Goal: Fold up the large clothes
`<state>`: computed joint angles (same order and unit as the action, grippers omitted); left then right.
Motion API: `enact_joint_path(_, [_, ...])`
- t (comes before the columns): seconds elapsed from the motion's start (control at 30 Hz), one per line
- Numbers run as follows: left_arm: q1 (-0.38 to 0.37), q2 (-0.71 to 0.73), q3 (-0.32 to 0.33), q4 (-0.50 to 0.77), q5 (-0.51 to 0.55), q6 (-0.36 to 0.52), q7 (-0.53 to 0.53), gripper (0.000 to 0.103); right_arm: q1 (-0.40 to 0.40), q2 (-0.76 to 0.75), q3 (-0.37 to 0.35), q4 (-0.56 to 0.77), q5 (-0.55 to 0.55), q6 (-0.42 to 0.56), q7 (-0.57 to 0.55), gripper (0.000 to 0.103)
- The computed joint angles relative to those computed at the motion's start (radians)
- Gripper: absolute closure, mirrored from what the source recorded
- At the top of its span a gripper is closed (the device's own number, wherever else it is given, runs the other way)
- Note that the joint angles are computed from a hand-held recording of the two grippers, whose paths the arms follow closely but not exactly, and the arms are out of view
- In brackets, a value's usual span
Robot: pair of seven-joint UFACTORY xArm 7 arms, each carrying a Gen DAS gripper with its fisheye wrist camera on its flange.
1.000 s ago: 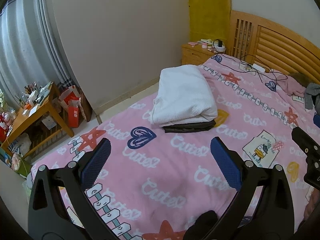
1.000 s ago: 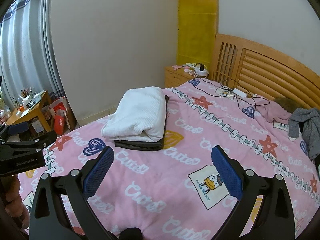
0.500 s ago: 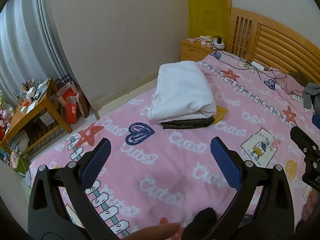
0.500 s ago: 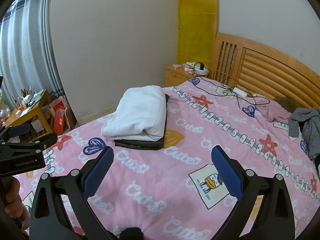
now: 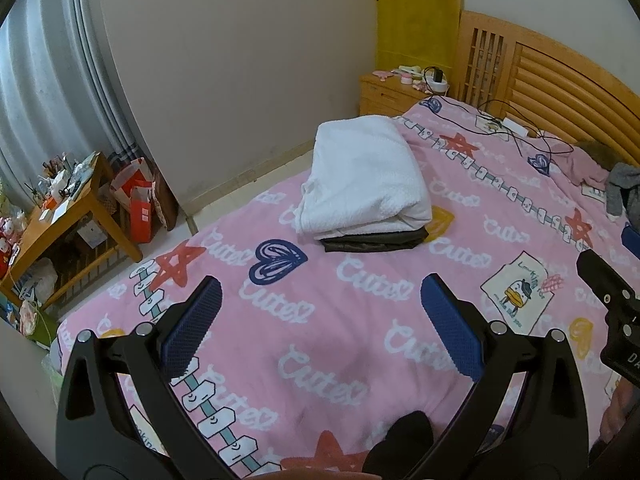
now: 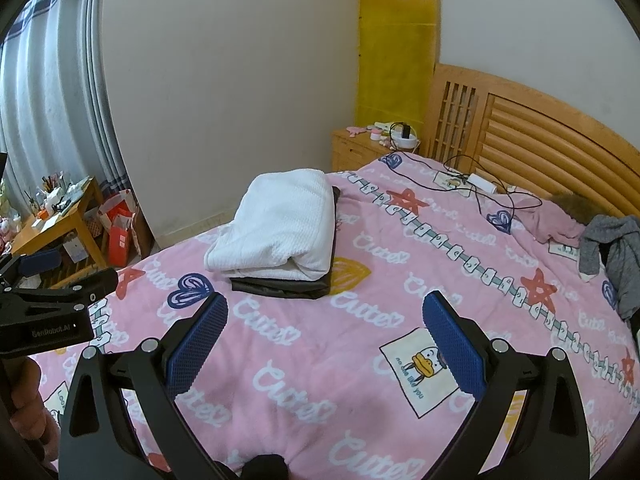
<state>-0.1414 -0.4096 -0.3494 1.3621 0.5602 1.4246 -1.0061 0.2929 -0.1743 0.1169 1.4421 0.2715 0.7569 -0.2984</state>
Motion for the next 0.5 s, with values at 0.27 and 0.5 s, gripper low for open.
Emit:
enact_joint_path(0.27, [-0.002,0.007,-0.003,0.005,0.016,0.002,-0.004,0.005,0.002,0.004,-0.001,0.003,0.005,0.003,-0.003,0.008])
enact_joint_path(0.5, [-0.002,0.005,0.016,0.004,-0.011,-0.015,-0.001,0.005,0.002,0.012,0.005,0.007,-0.006,0.0,0.005,0.008])
